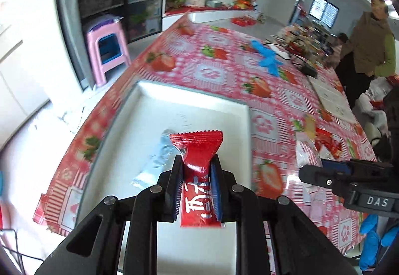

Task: Organize snacks
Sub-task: 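Carry the red bar and cranberry pack to the white tray and release them, then move the left tool over the pink bar while the right tool approaches the red candy pack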

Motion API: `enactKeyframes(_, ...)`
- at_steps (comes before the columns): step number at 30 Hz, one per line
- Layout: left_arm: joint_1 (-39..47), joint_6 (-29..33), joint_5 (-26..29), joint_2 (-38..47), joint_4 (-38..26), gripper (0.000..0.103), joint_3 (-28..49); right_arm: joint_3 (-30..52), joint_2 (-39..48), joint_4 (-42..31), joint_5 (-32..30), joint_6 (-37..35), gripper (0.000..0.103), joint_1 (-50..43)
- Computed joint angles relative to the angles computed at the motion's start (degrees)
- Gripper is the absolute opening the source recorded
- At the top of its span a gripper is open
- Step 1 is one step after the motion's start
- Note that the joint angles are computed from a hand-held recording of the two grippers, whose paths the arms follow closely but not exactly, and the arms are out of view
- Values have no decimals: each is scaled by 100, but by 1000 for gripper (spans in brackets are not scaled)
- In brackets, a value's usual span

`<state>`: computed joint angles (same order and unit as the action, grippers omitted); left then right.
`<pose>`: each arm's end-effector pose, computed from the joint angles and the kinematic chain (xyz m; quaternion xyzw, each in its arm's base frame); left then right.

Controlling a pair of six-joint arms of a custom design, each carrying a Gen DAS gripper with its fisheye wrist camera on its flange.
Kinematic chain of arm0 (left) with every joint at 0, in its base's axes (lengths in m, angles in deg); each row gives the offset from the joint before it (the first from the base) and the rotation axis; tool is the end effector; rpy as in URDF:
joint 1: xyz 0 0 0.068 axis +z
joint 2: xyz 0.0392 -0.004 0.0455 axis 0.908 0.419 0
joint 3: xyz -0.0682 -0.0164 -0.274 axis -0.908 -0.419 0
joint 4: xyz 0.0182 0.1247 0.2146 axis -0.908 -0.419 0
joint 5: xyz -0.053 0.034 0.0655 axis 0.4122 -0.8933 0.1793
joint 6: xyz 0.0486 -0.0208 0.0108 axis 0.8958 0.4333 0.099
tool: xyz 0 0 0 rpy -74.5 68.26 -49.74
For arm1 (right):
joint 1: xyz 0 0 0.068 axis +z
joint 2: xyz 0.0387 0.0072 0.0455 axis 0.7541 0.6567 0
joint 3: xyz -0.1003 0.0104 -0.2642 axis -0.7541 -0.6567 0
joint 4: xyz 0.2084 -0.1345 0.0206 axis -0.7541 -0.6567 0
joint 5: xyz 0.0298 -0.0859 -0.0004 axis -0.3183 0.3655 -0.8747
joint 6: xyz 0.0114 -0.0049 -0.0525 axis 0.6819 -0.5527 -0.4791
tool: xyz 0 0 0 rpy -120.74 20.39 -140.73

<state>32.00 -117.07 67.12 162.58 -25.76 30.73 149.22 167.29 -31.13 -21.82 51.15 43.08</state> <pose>0.2062 -0.1226 0.2236 -0.0789 0.9465 -0.0454 0.3097 0.2885 -0.0115 0.2307 -0.1470 0.9487 0.2326 0.1558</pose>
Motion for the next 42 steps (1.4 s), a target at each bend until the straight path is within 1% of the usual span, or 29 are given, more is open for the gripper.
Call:
enactKeyframes(5, 463, 119, 315, -28, 273, 23, -489, 183, 232, 266, 169, 523, 40, 949)
enactKeyframes(8, 718, 164, 536, 14, 499, 22, -738, 291, 397, 395, 266, 796, 40, 1339)
enactKeyframes(14, 830, 212, 682, 279, 792, 23, -970, 487, 761, 506, 479, 1107, 40, 1813)
enactKeyframes(16, 796, 142, 657, 374, 787, 37, -968, 503, 839, 529, 551, 1121, 40, 1883)
enactKeyframes(17, 784, 120, 636, 376, 759, 56, -962, 522, 882, 502, 564, 1107, 41, 1891)
enactKeyframes(18, 740, 76, 572, 371, 723, 70, -944, 524, 909, 483, 548, 1084, 47, 1862)
enactKeyframes(19, 637, 23, 438, 308, 693, 73, -935, 505, 897, 480, 523, 1063, 65, 1811)
enactKeyframes(20, 605, 54, 383, 264, 669, 75, -913, 424, 826, 532, 536, 1063, 77, 1711)
enactKeyframes(21, 534, 70, 310, 255, 609, 76, -851, 345, 759, 622, 568, 1082, 97, 1610)
enactKeyframes(22, 438, 68, 226, 279, 510, 76, -746, 257, 684, 719, 606, 1094, 102, 1477)
enactKeyframes(25, 24, 33, 20, 375, 252, 76, -380, 280, 745, 613, 592, 857, 102, 898)
enactKeyframes(27, -287, 23, -114, 459, 178, 79, -169, 299, 796, 557, 611, 655, 102, 367)
enactKeyframes(30, -901, 13, -264, 803, 71, 81, 295, 359, 933, 589, 778, 301, 102, -502)
enactKeyframes(33, -1419, 59, -139, 1520, 61, 82, 954, 556, 1249, 620, 1061, 15, 102, -1324)
enactKeyframes(36, -1853, 95, 2, 2436, 16, 83, 1716, 876, 1656, 598, 1221, -189, 102, -2060)
enactKeyframes(37, -1960, 92, 136, 2816, 32, 83, 2028, 977, 1800, 595, 1250, -270, 102, -2307)
enactKeyframes(40, -2100, 102, 480, 3559, 50, 83, 2694, 1191, 2076, 541, 1307, -448, 102, -2730)
enactKeyframes(42, -2233, 37, 424, 4083, -219, 83, 3265, 1284, 2209, 538, 1322, -568, 102, -2937)
